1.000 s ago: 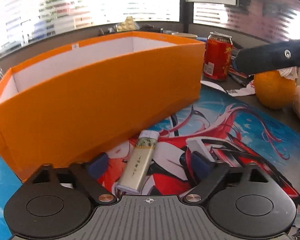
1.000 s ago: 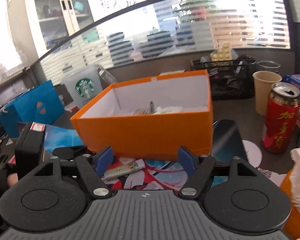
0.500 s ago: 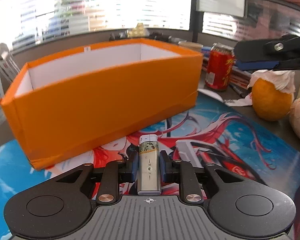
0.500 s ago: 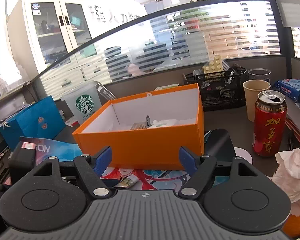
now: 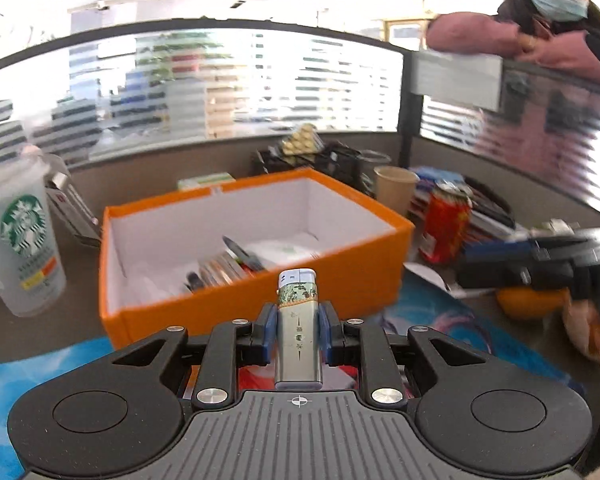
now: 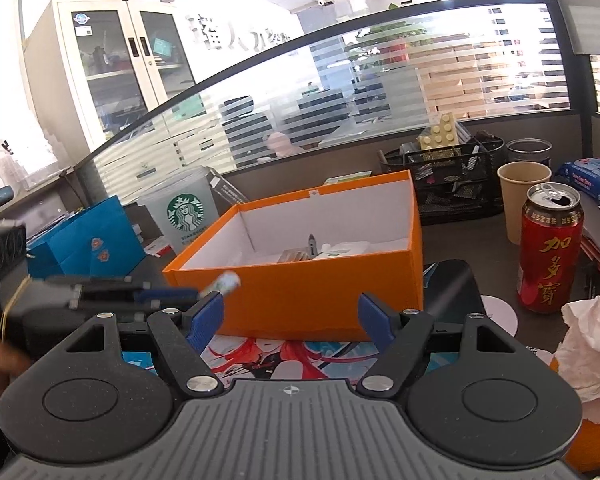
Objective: Organize rigid objects
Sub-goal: 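Carry the USB stick into the orange box and open the left gripper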
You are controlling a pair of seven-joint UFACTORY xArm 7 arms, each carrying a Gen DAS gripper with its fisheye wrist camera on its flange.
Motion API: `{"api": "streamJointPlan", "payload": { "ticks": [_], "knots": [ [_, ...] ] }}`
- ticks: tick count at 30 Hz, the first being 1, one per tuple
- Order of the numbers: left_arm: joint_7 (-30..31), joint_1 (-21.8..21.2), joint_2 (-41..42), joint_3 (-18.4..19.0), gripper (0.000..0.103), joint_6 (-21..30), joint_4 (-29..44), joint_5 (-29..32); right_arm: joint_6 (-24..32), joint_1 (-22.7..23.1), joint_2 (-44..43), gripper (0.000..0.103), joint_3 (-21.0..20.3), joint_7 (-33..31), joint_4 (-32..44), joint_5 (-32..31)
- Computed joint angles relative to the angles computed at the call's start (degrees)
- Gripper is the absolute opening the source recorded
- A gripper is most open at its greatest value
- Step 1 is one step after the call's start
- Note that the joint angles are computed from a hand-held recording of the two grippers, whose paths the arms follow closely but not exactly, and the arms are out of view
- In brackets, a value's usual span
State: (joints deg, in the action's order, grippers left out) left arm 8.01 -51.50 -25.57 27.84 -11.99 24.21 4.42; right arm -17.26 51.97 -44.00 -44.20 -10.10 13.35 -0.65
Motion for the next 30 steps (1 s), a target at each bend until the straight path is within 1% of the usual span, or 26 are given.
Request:
{"api": "streamJointPlan", "payload": {
  "ticks": [5, 7, 9, 10, 11, 13, 14, 15, 16, 18, 21, 24, 25, 26, 27, 29, 30],
  "knots": [
    [-1.55, 4.85, 1.84, -5.3, 0.02, -0.37, 3.0, -0.45, 0.18, 1.31, -0.5, 0.072, -0.98, -0.27, 0.04, -0.1],
    [-2.04, 5.0, 2.79, -5.59, 0.02, 0.21, 4.63, -0.28, 0.39, 1.52, -0.59, 0.072, -1.14, -0.38, 0.06, 0.07],
    [-2.49, 5.93, 4.15, -6.75, 0.02, 0.37, 6.3, -0.4, 0.43, 1.6, -0.75, 0.072, -1.19, -0.57, -0.02, 0.2],
    [-2.7, 6.99, 4.98, -7.93, 0.02, 0.3, 7.09, -0.5, 0.45, 1.76, -0.84, 0.072, -1.32, -0.66, -0.01, 0.28],
    [-3.01, 8.58, 6.22, -9.59, 0.02, 0.35, 8.2, -0.66, 0.37, 1.9, -0.85, 0.072, -1.39, -0.7, -0.01, 0.41],
    [-3.59, 9.32, 8.37, -10.12, 0.02, 0.84, 10.34, -0.59, 0.61, 2.08, -0.9, 0.072, -1.57, -0.98, 0.12, 0.5],
    [-3.98, 10.44, 9.81, -11.17, 0.02, 1.16, 11.64, -0.83, 0.57, 2.14, -0.84, 0.072, -1.56, -1.04, 0.13, 0.64],
    [-4.14, 10.83, 11.01, -11.45, 0.02, 1.46, 12.74, -0.85, 0.58, 2.28, -0.91, 0.072, -1.66, -1.14, 0.12, 0.7],
    [-4.51, 12.58, 12.3, -13.08, 0.02, 1.47, 13.7, -1.26, 0.67, 2.5, -0.98, 0.072, -1.82, -1.23, 0.22, 0.76],
    [-5.13, 13.69, 14.75, -13.9, 0.02, 2.31, 15.91, -1.66, 0.64, 2.66, -1.06, 0.072, -1.95, -1.39, 0.22, 0.97],
    [-5.84, 17.43, 18.07, -17.1, 0.02, 3.57, 18.68, -3.15, 0.25, 3.0, -1.04, 0.072, -2.43, -1.59, 0.21, 1.12],
    [-4.62, 18.25, 21.49, -17.89, 0.02, 5.93, 21.86, -6.28, -0.1, 3.45, -1.0, 0.072, -3.13, -1.52, 0.3, 1.24],
    [-1.81, 16.89, 22.76, -16.93, 0.02, 7.32, 23.27, -10.33, -0.03, 3.4, -1.07, 0.072, -3.27, -1.53, 0.32, 1.22],
    [-0.76, 16.4, 24.0, -16.43, 0.02, 8.85, 24.69, -12.64, -0.09, 3.35, -1.05, 0.072, -3.28, -1.5, 0.28, 1.28],
    [-2.12, 17.4, 25.21, -16.96, 0.02, 10.33, 26.01, -12.55, -0.1, 3.3, -1.07, 0.072, -3.31, -1.48, 0.24, 1.29],
    [-8.21, 19.14, 27.33, -17.22, 0.02, 13.17, 28.18, -7.46, -0.21, 2.93, -1.27, 0.072, -3.2, -1.56, 0.02, 1.27],
    [-9.74, 19.81, 28.1, -17.5, 0.02, 14.28, 28.99, -6.61, -0.21, 2.85, -1.42, 0.072, -3.21, -1.6, -0.06, 1.21]
  ]
}}
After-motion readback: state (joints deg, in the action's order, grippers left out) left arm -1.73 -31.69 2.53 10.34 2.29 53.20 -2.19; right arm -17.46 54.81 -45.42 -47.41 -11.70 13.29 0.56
